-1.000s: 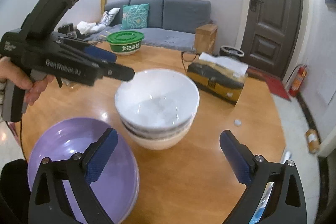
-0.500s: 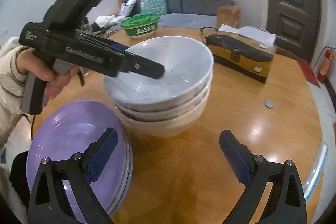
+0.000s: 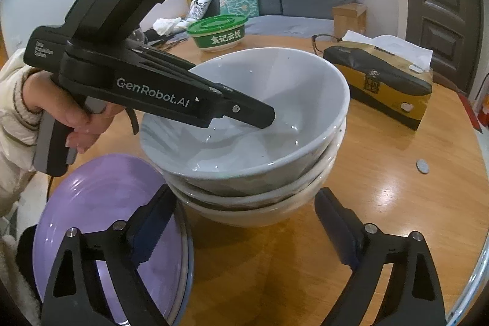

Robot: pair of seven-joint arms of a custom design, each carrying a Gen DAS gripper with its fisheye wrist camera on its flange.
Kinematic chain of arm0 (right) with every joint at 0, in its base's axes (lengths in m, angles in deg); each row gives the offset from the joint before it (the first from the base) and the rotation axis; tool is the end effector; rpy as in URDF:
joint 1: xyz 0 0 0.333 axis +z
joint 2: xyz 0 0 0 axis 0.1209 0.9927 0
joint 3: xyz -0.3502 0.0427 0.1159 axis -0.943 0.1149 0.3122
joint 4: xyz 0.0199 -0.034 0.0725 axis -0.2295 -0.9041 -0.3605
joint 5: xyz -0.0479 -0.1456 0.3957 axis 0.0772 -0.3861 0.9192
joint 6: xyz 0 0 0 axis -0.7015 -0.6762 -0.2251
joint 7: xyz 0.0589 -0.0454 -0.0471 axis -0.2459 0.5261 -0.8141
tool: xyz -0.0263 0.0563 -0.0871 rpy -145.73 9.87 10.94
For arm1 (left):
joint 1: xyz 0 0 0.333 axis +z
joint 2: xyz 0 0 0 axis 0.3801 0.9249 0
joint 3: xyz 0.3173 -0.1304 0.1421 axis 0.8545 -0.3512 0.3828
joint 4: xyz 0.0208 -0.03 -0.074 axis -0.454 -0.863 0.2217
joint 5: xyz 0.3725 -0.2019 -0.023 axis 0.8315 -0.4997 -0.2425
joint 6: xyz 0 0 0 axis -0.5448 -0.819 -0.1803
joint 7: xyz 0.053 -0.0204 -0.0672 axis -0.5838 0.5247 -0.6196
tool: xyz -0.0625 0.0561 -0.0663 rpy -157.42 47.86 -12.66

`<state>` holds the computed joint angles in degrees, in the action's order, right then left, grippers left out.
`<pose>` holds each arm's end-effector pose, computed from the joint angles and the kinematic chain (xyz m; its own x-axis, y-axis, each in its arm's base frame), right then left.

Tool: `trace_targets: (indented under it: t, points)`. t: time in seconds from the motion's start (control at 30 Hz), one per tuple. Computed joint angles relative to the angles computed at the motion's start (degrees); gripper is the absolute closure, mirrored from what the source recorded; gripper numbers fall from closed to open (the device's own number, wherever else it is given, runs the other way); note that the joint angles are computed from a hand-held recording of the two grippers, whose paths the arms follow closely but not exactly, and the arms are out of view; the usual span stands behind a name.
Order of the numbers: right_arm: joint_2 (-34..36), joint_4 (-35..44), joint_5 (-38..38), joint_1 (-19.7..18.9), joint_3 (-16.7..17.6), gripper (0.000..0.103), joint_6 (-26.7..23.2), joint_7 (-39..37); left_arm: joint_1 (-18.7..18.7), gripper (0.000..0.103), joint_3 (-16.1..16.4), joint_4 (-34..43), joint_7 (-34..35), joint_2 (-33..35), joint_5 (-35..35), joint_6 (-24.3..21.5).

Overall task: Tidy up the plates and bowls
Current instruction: 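Lift the bowl stack with the left gripper and carry it toward the purple plate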

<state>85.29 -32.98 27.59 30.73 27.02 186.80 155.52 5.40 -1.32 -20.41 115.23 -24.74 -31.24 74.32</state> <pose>0.6041 0.3287 0.4822 0.3354 -0.9285 -0.1595 -0.6980 -0.1312 -0.7039 0.7718 -0.3822 0.5114 -0.6903 -0.7106 0.1364 -0.6614 0.5431 -0.5173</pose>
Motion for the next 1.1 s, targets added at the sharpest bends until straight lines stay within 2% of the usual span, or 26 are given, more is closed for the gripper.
trace_targets:
  t: [0.2,0.5,0.77,0.97,1.1]
  points:
    - [-0.77,-0.89,-2.60,1.65,-1.93,0.014,0.12,3.25,-0.11,0.070,-0.67,-0.41,0.64,0.01,-0.47,0.76]
    - [-4.69,-5.14,-6.06,1.17,-2.36,0.014,-0.81,6.79,-1.06,0.070,-1.72,-1.20,2.92,-0.63,-1.33,-0.13]
    - [-5.80,-6.05,-18.89,3.26,-4.88,0.011,-1.76,20.52,-1.99,0.070,-1.39,1.77,4.40,0.62,-1.24,-3.69]
    - [-3.61,-3.70,-14.94,0.85,-2.13,0.010,-4.19,18.24,-2.11,0.066,-1.44,5.03,5.02,2.40,-1.75,-6.71]
    - [-3.02,-2.93,-14.01,0.91,-2.15,0.009,-4.50,17.71,-2.39,0.066,-1.41,8.42,5.37,4.20,-2.12,-9.43]
